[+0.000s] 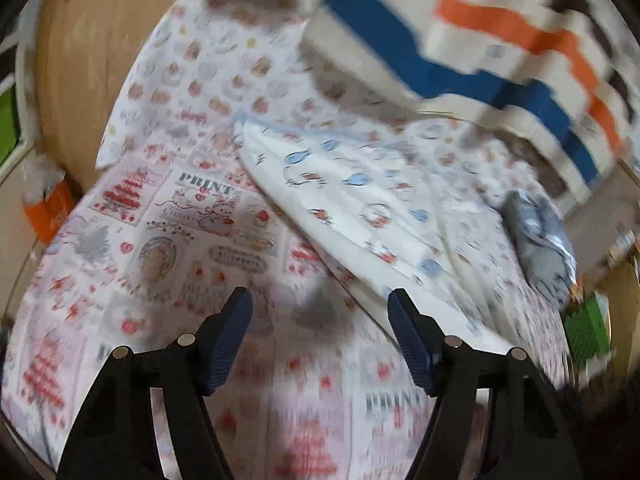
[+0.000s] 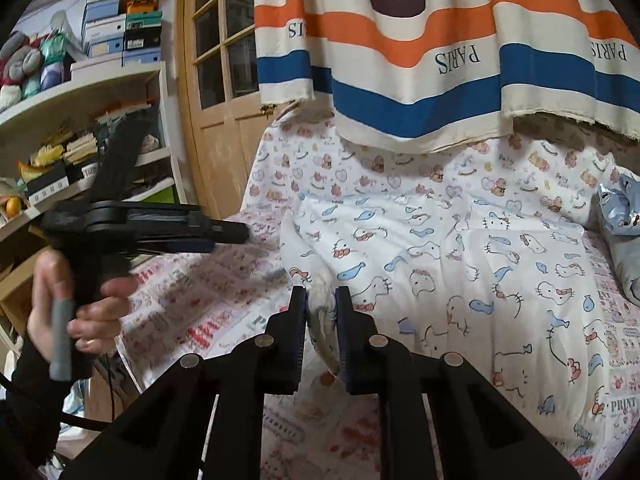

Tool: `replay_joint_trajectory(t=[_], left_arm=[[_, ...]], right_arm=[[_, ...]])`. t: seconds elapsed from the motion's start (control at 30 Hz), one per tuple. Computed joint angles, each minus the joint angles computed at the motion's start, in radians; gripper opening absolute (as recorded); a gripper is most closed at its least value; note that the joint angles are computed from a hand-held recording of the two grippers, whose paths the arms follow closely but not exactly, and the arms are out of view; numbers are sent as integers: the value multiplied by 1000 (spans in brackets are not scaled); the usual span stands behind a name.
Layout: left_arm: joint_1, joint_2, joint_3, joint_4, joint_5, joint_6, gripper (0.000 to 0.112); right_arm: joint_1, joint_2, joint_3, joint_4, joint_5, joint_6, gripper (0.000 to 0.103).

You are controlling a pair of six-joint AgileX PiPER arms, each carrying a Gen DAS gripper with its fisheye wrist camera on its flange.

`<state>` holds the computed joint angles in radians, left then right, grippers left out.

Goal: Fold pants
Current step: 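Grasp the pants leg with the left gripper while the right gripper holds its fabric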

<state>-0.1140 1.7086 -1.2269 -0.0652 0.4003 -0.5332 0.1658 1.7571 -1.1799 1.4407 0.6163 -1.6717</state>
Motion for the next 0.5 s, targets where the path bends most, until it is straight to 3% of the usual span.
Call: replay_joint_trajectory(t=[0.13,0.3,0.5], left_arm=[[76,160,-224,-106,150,59,60],[138,276,-394,-205,223,107,60],[145,407,-605,-36,325,-126,60]], right_arm=[[-13,2,-13,-3,27,-6,15],[-27,17,-48,-25,58,29,15],[-32,32,-82,-52,74,51,15]])
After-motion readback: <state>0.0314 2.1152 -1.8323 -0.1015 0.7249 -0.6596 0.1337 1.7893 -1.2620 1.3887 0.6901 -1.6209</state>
